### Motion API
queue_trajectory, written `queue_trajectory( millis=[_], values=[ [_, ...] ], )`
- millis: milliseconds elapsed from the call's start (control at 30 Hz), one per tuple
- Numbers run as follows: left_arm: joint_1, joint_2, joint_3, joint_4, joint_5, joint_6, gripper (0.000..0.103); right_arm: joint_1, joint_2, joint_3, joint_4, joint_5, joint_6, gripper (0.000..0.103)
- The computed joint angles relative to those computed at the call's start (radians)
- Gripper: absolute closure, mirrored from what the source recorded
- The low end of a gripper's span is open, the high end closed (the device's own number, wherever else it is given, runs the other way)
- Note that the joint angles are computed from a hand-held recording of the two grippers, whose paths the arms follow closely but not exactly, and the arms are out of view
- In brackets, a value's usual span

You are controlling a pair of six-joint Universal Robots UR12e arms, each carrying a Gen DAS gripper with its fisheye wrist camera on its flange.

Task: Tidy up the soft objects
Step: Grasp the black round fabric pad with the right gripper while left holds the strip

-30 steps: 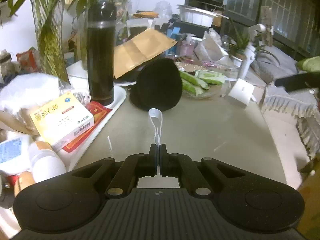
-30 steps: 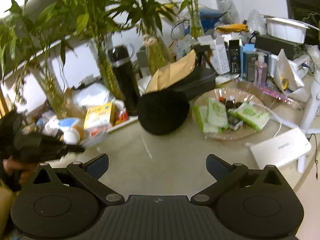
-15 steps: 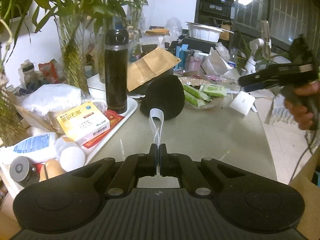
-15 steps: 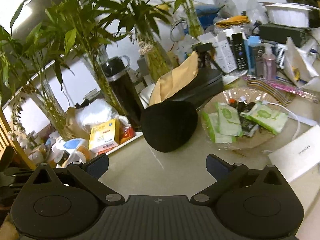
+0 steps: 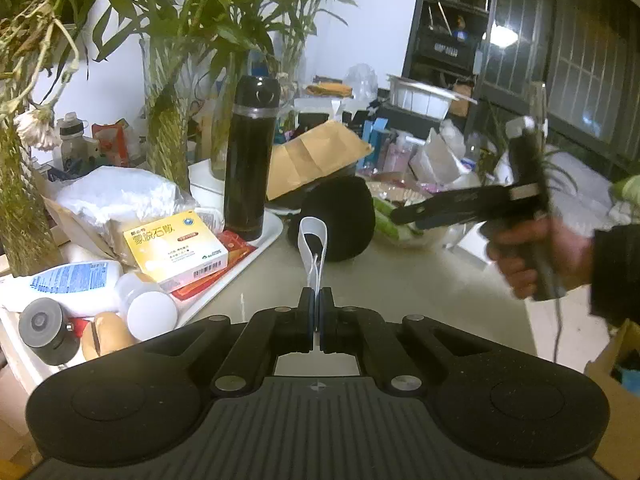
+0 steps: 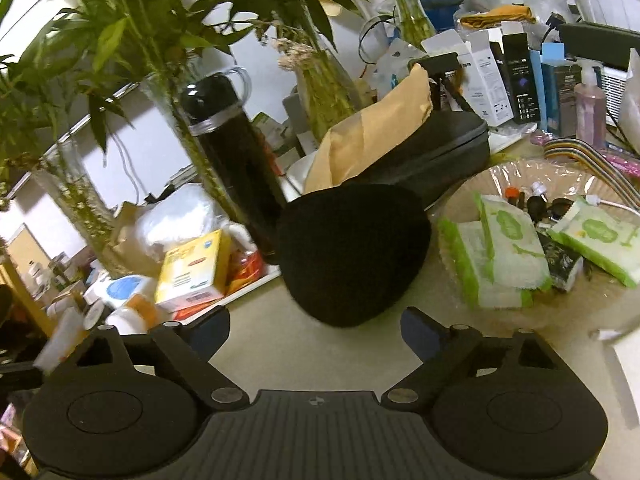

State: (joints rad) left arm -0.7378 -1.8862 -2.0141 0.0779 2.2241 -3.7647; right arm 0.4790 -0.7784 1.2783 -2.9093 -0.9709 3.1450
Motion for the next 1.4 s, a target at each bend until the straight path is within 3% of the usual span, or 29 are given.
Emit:
queue_trajectory(
  millis=[267, 500, 567, 733, 833, 933, 1400],
  values=[
    [-0.001, -0.008, -0.007, 0.042, 0.014, 0.011, 0.100, 0.006, 0.078, -0.082, -0.031, -0.032, 0.047, 0.015],
    [-0.001, -0.004, -0.013, 0.047, 0.013, 0.000, 0.100, 0.010, 0.129, -0.145, -0.046, -0.032, 0.122, 0.025],
    [-0.001, -0.005, -0.013, 0.047, 0.013, 0.003, 0.100, 0.012, 0.140, -0.160, -0.037, -0.036, 0.130, 0.034],
    [-0.001, -0.007, -0.012, 0.049, 0.010, 0.015, 0.100, 0.009, 0.153, -0.175, -0.039, -0.004, 0.176, 0.069],
    [-0.002, -0.007, -0.012, 0.050, 0.012, 0.014, 0.100, 0.013, 0.138, -0.163, -0.025, 0.009, 0.125, 0.083],
    [-0.004, -0.010, -0.008, 0.049, 0.023, 0.017, 0.100, 0.018, 0.115, -0.144, -0.014, 0.005, 0.068, 0.088],
    [-0.023, -0.002, 0.009, 0.032, 0.069, 0.100, 0.100, 0.004, -0.042, 0.004, 0.029, -0.005, -0.108, 0.090]
  ],
)
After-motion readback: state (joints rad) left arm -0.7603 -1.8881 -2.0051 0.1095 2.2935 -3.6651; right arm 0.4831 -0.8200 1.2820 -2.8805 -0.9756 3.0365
